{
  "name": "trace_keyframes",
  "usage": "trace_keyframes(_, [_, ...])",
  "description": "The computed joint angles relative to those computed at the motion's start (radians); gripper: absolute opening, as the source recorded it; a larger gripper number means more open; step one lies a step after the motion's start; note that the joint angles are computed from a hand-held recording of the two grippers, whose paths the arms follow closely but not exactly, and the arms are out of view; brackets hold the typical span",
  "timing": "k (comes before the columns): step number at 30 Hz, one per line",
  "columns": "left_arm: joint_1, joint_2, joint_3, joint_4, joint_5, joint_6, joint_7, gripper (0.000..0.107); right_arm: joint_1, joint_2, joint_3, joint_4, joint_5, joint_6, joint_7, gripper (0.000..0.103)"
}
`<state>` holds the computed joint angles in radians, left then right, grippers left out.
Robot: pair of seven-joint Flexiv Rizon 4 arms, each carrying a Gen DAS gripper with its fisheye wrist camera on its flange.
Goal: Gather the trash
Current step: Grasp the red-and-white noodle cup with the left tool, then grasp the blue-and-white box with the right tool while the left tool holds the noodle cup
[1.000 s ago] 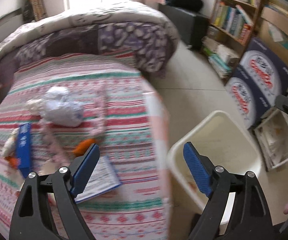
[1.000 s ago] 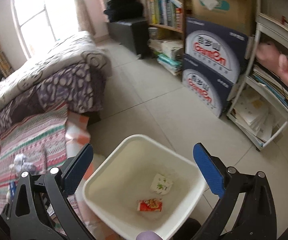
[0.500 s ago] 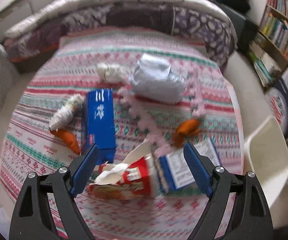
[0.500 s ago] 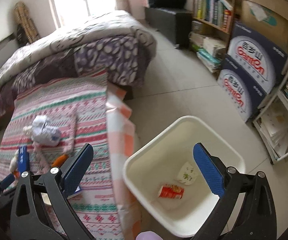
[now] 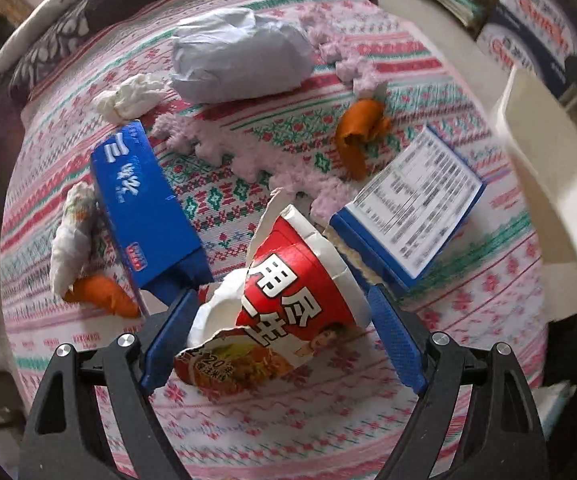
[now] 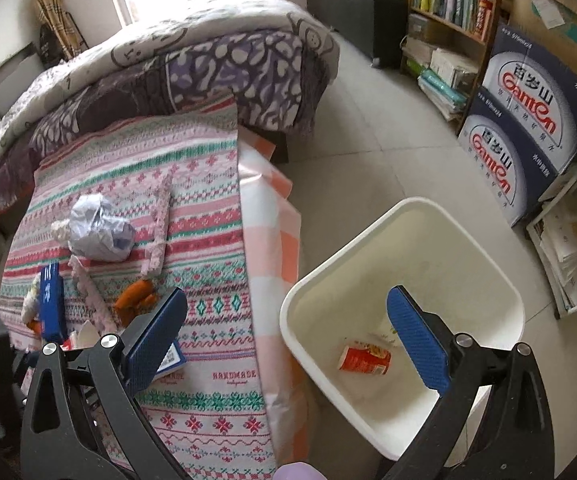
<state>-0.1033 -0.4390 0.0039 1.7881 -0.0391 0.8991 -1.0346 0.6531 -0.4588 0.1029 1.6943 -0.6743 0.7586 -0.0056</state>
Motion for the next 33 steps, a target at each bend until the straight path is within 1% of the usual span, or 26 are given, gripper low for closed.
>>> trace_keyframes(4, [0.013, 0.019, -0.014, 0.057, -0.017, 0.075, 0.046, 0.08, -0.003, -0.032, 0.016, -0.032, 0.043, 0.005, -0.055, 0.096])
trace_keyframes(8, [0.018, 0.038, -0.008, 0.092, -0.038, 0.113, 0.028, 0.078, 0.003, -0.063, 0.023, -0.066, 0.088, 0.004, -0.106, 0.096])
trace_keyframes(11, [0.084, 0.079, -0.055, 0.144, -0.185, 0.146, 0.082, 0.078, 0.012, -0.075, 0.02, -0.08, 0.108, 0.009, -0.119, 0.096])
trace_keyframes(12, [0.114, 0.103, -0.081, 0.168, -0.266, 0.16, 0.119, 0.078, 0.015, -0.078, 0.019, -0.081, 0.113, 0.014, -0.117, 0.096])
trace_keyframes(13, [0.125, 0.121, -0.095, 0.184, -0.324, 0.176, 0.142, 0.078, 0.017, -0.083, 0.019, -0.085, 0.123, 0.021, -0.114, 0.096])
trace_keyframes(16, [0.136, 0.167, -0.108, 0.221, -0.457, 0.223, 0.188, 0.078, 0.029, -0.109, 0.024, -0.109, 0.156, 0.025, -0.109, 0.096])
trace_keyframes(19, [0.125, 0.205, -0.1, 0.249, -0.539, 0.264, 0.2, 0.078, 0.063, -0.154, 0.018, -0.165, 0.148, -0.007, -0.134, 0.096])
trace_keyframes(24, [0.115, 0.218, -0.079, 0.25, -0.59, 0.266, 0.205, 0.079, 0.125, -0.238, -0.005, -0.274, 0.074, -0.072, -0.305, 0.096])
trace_keyframes(28, [0.116, 0.234, -0.058, 0.259, -0.598, 0.247, 0.198, 0.079, 0.117, -0.305, 0.023, -0.365, 0.138, -0.094, -0.466, 0.096])
trace_keyframes(33, [0.12, 0.233, -0.046, 0.256, -0.596, 0.232, 0.189, 0.079, 0.143, -0.346, -0.01, -0.427, 0.16, -0.134, -0.527, 0.096])
